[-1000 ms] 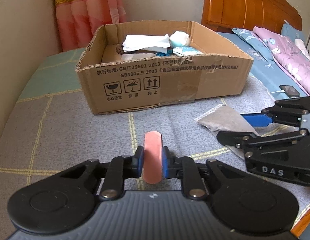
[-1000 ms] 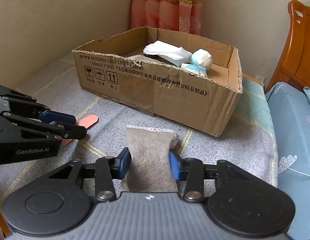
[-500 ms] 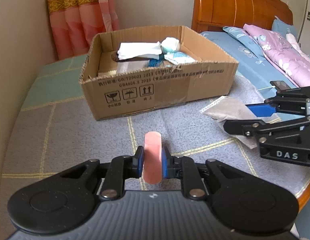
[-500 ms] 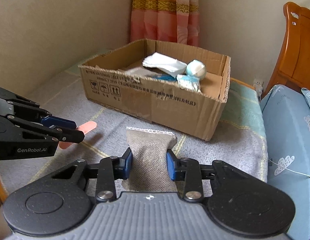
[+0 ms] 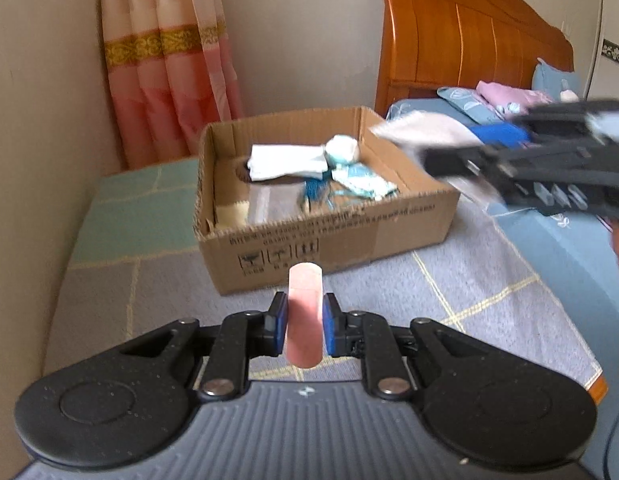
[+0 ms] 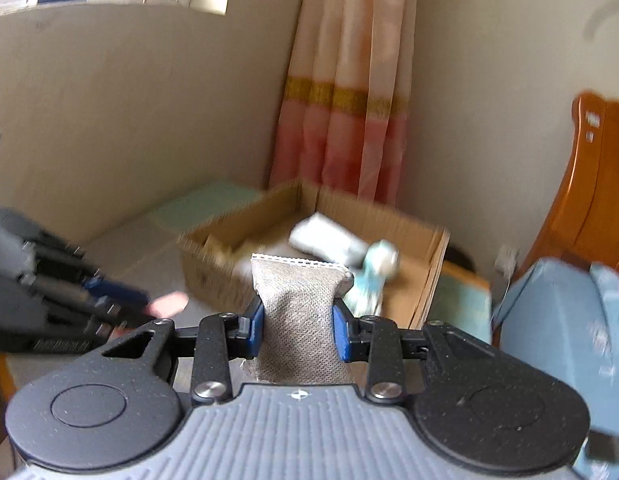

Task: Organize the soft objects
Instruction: 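Carry the grey sachet and pink file into the box and open both tools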

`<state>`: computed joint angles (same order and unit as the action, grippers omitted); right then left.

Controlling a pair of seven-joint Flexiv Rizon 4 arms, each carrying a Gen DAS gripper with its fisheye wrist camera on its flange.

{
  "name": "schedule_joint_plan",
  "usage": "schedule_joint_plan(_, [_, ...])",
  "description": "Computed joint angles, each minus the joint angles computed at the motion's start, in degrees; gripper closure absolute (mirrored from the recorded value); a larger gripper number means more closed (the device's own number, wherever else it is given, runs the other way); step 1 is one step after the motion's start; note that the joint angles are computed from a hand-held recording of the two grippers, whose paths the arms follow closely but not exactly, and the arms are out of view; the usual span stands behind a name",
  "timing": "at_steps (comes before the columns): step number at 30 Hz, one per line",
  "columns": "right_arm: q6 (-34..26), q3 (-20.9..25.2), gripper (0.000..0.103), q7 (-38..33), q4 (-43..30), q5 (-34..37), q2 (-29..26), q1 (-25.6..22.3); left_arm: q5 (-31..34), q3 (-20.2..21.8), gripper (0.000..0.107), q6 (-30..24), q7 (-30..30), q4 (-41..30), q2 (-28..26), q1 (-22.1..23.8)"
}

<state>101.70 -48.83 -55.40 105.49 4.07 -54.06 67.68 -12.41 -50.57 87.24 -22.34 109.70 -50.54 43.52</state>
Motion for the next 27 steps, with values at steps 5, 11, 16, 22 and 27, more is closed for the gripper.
schedule_joint_plan(5, [-2.7, 1.5, 0.064, 1.6, -8.8, -2.5, -2.2, -6.5, 0.6, -0.7, 0.09, 1.2, 0.2, -1.7, -0.8, -0.2])
schedule_joint_plan(11, [-8.3, 3.9, 0.025, 8.4, -20.9, -7.4, -7.2, -14.1, 0.9, 0.1, 0.09, 1.1, 0.1, -5.6, -1.5, -2.5])
schedule_joint_plan(16, [-8.6, 5.8, 0.011, 11.9, -21.3, -10.7, -7.9, -16.1, -0.8, 1.9, 0.09, -0.9, 0.9, -9.5, -1.7, -5.7])
schedule_joint_plan(22, [-8.1, 7.7, 0.0, 13.9, -15.3, -13.8, -4.0, -15.1, -3.4, 5.1, 0.09, -2.2, 3.4, -14.5, -1.7, -11.2])
schedule_joint_plan(27, [-10.9, 9.0, 0.0, 15.8, -13.3, -16.5, -1.1, -15.1, -7.2, 11.1, 0.09, -4.6, 3.4, -21.5, -2.3, -18.7])
